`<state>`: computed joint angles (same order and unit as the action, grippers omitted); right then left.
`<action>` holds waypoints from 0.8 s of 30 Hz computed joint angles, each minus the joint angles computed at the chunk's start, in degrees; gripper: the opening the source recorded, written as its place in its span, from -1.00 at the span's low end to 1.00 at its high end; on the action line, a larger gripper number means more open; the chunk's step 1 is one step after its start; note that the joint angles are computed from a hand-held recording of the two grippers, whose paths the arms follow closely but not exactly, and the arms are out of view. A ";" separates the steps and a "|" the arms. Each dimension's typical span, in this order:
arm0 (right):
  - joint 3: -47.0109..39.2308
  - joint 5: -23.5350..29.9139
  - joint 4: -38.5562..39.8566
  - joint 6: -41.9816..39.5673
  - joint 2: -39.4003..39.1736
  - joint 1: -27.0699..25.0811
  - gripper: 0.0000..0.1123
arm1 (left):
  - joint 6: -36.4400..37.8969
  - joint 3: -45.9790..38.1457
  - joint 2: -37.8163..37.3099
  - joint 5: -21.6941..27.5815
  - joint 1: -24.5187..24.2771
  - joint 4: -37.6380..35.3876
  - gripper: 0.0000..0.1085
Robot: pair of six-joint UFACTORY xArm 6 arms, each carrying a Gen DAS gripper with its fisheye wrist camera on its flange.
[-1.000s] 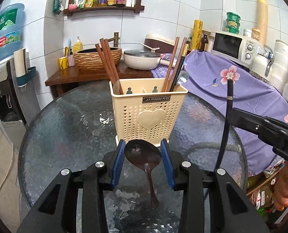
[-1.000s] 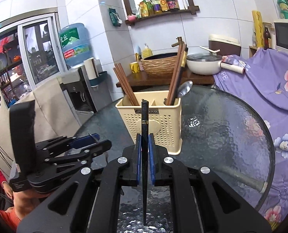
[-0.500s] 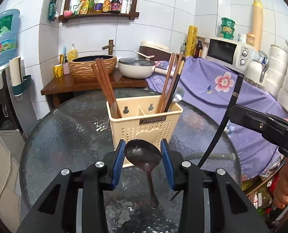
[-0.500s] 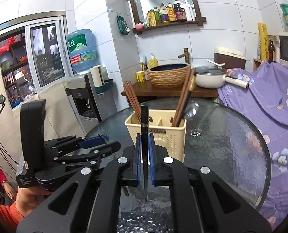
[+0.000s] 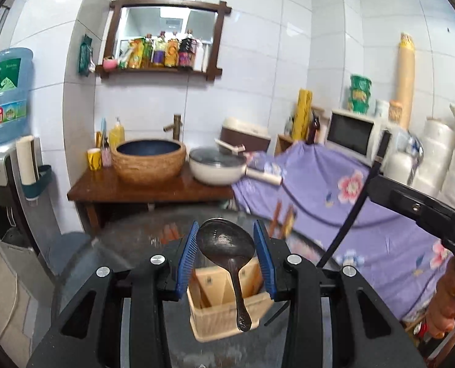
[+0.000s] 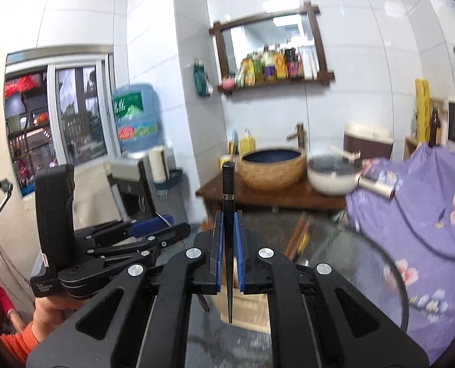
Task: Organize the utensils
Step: 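Lift the spoon and black chopstick and carry them over the holder, then lower the spoon and chopstick into the holder and open both grippers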
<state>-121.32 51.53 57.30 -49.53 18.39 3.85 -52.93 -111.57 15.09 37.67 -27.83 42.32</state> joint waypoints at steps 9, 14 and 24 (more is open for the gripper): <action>-31.76 0.10 -11.48 15.34 20.40 2.02 -0.86 | 3.63 -18.43 13.45 6.96 1.08 -2.29 -0.33; -21.67 -5.51 -12.12 13.41 17.99 3.55 -0.86 | 1.23 -14.15 13.97 5.60 1.66 -2.06 -0.33; -6.60 -12.29 -10.44 7.78 14.23 5.38 -0.86 | -1.78 -5.05 12.03 1.39 2.22 -0.67 -0.33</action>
